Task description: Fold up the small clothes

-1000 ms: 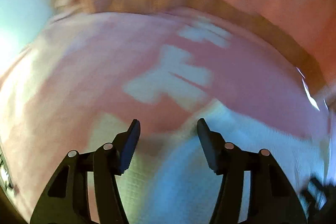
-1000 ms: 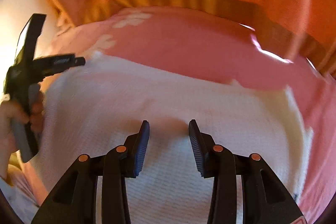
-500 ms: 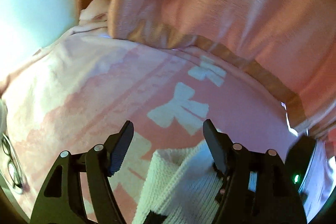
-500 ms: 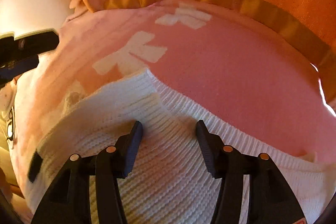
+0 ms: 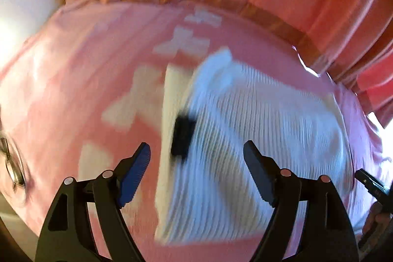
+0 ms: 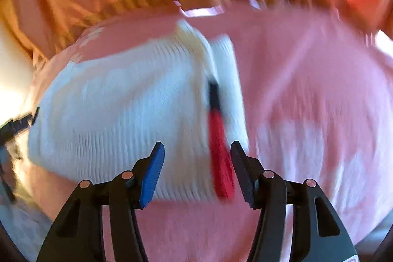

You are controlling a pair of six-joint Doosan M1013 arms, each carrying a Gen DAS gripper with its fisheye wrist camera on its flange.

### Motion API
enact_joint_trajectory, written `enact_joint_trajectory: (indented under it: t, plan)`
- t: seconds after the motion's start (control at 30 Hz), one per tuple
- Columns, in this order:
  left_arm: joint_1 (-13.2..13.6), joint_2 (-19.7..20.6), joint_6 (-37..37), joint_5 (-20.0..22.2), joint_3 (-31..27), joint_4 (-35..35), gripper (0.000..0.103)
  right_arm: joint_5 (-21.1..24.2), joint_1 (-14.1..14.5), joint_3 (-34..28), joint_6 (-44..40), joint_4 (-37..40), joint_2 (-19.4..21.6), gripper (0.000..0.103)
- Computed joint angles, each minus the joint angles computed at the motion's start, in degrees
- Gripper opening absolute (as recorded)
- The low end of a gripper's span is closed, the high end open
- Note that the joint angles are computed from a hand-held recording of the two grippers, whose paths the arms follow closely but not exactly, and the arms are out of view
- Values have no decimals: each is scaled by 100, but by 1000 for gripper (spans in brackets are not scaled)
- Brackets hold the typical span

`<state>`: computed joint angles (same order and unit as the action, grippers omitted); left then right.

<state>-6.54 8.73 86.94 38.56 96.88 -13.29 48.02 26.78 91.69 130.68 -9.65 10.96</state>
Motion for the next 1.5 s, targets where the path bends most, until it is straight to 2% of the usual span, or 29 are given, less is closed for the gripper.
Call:
enact_joint_trajectory:
  t: [0.1,0.17,0.2,0.23,0.3,0.33,0.37,0.43,0.5,0.57,0.6,0.67,0.7,0.73,0.8,0.83,0.87,0.93,1.0,1.03,1.07,1.17,1.27,1.3,1.37,1.43,1.47,1.5]
  plan:
    - [69,-110,-12,10,262,-117,76,-78,47,88,-406,115,-26,55]
    - [145,-113,212,124,323,-446,75,-39,110,92,-399,-158,-12,55]
    - [189,-93,306,246,335,-637,72,1,86,79,-414,-104,41,55]
    - [236,-73,462,355,354,-897,66,61,56,67,-407,-13,80,55]
    - [293,-15,755,595,360,-1328,42,118,-41,58,-513,278,154,51]
    - [267,-12,723,590,375,-1236,35,84,-83,50,-655,500,181,28]
    - [228,-16,672,560,379,-1080,23,49,-110,67,-795,660,169,8]
    - [233,-67,831,550,388,-1073,11,-80,-73,94,-879,605,77,7]
    - [284,-253,972,524,507,-1182,10,-293,-4,228,-816,399,-150,7]
    - [321,-383,932,612,631,-1101,10,-259,25,369,-656,174,-342,7]
    - [348,-387,854,719,670,-1081,10,-69,18,403,-546,22,-345,7]
    - [313,-330,534,841,712,-709,11,279,-75,430,-661,235,-225,7]
    - [214,-353,367,691,760,-358,14,564,-122,381,-832,472,-83,7]
    - [121,-367,234,672,737,-65,15,621,-95,333,-908,409,-23,8]
    - [-59,-396,-94,709,655,491,25,657,-7,230,-942,135,-23,10]
    - [-97,-436,-192,698,643,584,28,588,-6,233,-783,84,-77,15]
    - [-100,-491,-174,633,647,540,31,538,9,247,-537,-34,-143,20]
    - [-106,-615,-78,407,608,384,40,289,20,257,-256,-225,-267,22]
    - [-189,-620,-78,218,448,474,54,45,-26,139,-300,-139,-267,31]
    - [-252,-585,-84,112,362,558,57,-66,-56,28,-471,-2,-209,36]
    - [-328,-543,-194,36,277,748,60,-120,-63,-67,-596,56,-146,37]
    - [-623,-245,-769,-194,-58,1701,61,-101,-88,-536,-932,-105,223,37]
    - [-752,178,-1044,-146,-385,2078,61,-42,-150,-903,-1038,-210,587,36]
    - [-771,316,-1151,-89,-471,2166,61,-16,-150,-976,-795,-487,684,36]
    - [-770,491,-1280,3,-542,2229,61,17,-212,-1072,-722,-547,816,38]
    - [-768,661,-1644,259,-654,2399,60,-13,-369,-1130,-812,-145,941,46]
    - [-756,695,-1663,262,-671,2355,61,-15,-437,-1135,-909,104,982,46]
    - [-770,726,-1748,239,-688,2463,61,17,-504,-1153,-1079,406,1039,41]
